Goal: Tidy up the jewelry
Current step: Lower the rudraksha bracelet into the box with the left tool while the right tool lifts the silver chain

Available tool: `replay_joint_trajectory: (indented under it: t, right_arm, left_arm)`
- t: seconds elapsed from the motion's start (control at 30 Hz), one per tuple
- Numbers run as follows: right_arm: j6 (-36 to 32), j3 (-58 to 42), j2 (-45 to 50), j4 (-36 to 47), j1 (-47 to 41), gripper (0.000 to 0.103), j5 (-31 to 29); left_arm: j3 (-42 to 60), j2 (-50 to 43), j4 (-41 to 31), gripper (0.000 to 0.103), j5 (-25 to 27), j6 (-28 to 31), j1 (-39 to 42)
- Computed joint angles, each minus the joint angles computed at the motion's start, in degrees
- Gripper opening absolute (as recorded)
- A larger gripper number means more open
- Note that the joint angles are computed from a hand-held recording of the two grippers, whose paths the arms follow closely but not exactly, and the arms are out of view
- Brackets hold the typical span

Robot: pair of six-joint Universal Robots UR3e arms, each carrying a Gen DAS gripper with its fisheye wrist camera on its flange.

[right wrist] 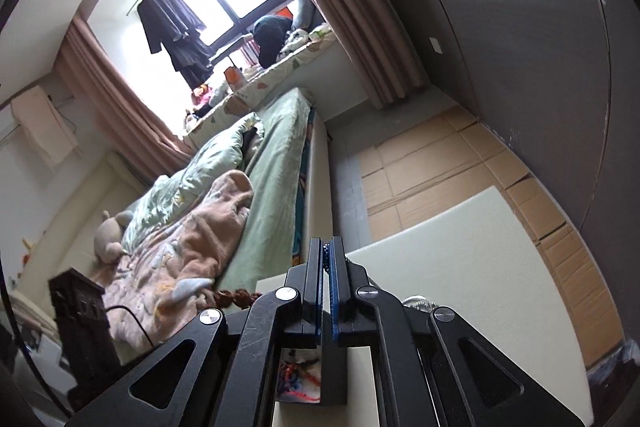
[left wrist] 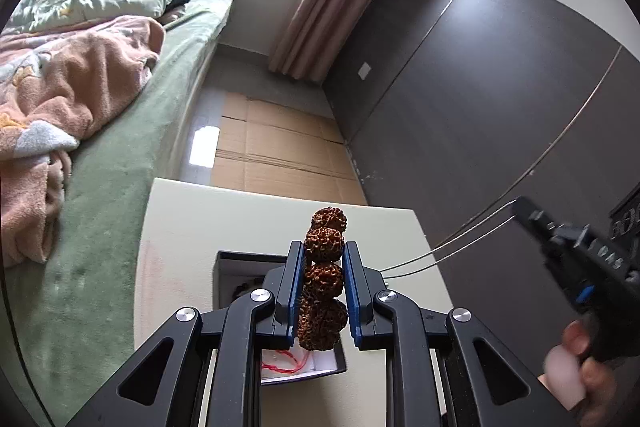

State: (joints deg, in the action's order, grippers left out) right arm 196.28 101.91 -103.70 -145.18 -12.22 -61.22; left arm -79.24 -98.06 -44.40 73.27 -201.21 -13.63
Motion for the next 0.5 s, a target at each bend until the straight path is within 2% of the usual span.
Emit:
replay_joint_trajectory:
  t: [0.1, 0.2, 0.23, 0.3, 0.37, 0.4, 0.5]
  right_arm:
    - [-0.28, -7.30, 0.73, 3.66, 1.38, 0.003, -1.28]
    - [-0.55, -15.35, 1.87, 7.45, 3.62, 0.003, -3.69]
    - [-0.65, -18.48, 2.57, 8.86, 4.70, 0.003, -4.89]
    - [-0.85, -25.28, 4.62, 11.89, 7.13, 0.003, -7.55]
    - [-0.98, -32.21, 7.11, 14.39, 10.02, 0.003, -10.94]
    - [-1.02, -35.93, 8.55, 15.66, 11.77, 0.003, -13.00]
    - [-1.53, -46.42, 12.68, 19.62, 15.74, 0.003, -16.85]
  left_arm:
    - [-2.19, 1.69, 0.06, 0.020, -0.01, 0.34, 1.21]
    - [-5.62, 3.39, 2.33, 0.020, -4.21, -0.03, 3.88]
    - [-6.49, 3.91, 2.53, 0.023, -5.68, -0.59, 4.95]
    - [-7.25, 4.68, 1.90, 0.037, -6.96, -1.00, 6.26]
    - [-8.17, 5.51, 2.20, 0.084, -7.28, -1.08, 7.05]
    - [-9.26, 6.23, 3.33, 0.089, -7.75, -1.41, 7.65]
    - [-10.88, 7.86, 4.83, 0.090, -7.73, -2.39, 8.89]
